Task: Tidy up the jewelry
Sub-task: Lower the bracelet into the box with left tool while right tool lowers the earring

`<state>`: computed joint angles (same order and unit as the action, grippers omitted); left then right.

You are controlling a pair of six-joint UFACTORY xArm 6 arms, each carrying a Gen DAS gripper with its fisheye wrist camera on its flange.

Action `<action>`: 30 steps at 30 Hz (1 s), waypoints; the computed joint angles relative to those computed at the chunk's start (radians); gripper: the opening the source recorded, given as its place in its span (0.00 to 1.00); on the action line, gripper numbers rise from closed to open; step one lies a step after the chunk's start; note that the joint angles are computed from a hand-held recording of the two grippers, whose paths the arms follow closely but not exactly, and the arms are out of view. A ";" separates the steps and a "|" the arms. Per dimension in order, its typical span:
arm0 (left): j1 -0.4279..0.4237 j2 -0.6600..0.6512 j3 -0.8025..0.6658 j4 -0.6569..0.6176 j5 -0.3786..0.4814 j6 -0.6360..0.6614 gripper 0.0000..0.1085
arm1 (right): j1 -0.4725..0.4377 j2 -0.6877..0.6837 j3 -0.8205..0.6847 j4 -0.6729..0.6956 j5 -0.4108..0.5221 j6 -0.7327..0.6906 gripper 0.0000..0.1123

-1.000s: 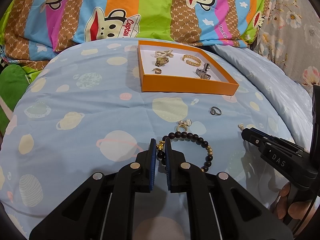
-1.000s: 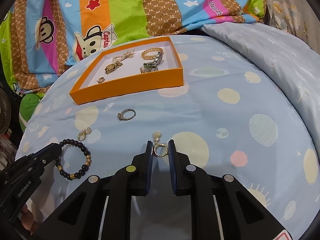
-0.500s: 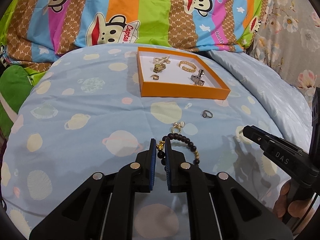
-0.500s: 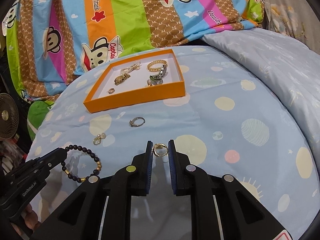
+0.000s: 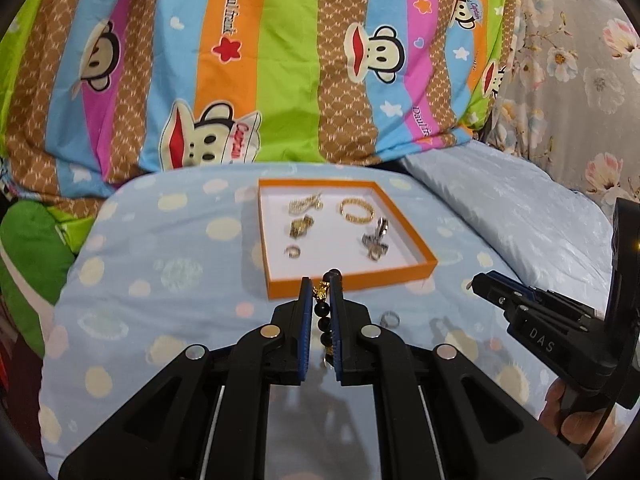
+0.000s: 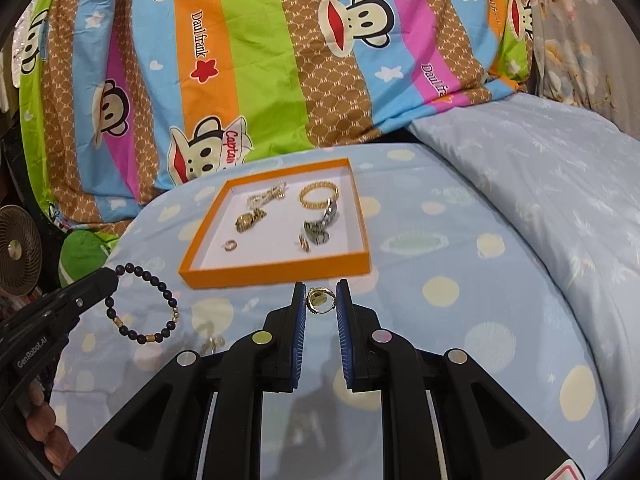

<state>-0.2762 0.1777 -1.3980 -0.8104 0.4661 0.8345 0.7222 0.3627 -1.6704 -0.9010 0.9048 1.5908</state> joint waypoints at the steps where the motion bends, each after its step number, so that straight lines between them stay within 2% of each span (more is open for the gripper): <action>1: -0.005 0.014 -0.022 0.007 -0.004 -0.007 0.07 | -0.007 0.008 -0.016 0.001 -0.003 -0.010 0.13; 12: -0.038 0.191 -0.258 0.096 -0.017 -0.120 0.07 | -0.072 0.108 -0.164 0.028 -0.035 -0.106 0.13; 30: -0.051 0.472 -0.580 0.280 0.039 -0.327 0.07 | -0.159 0.281 -0.342 0.132 -0.094 -0.232 0.13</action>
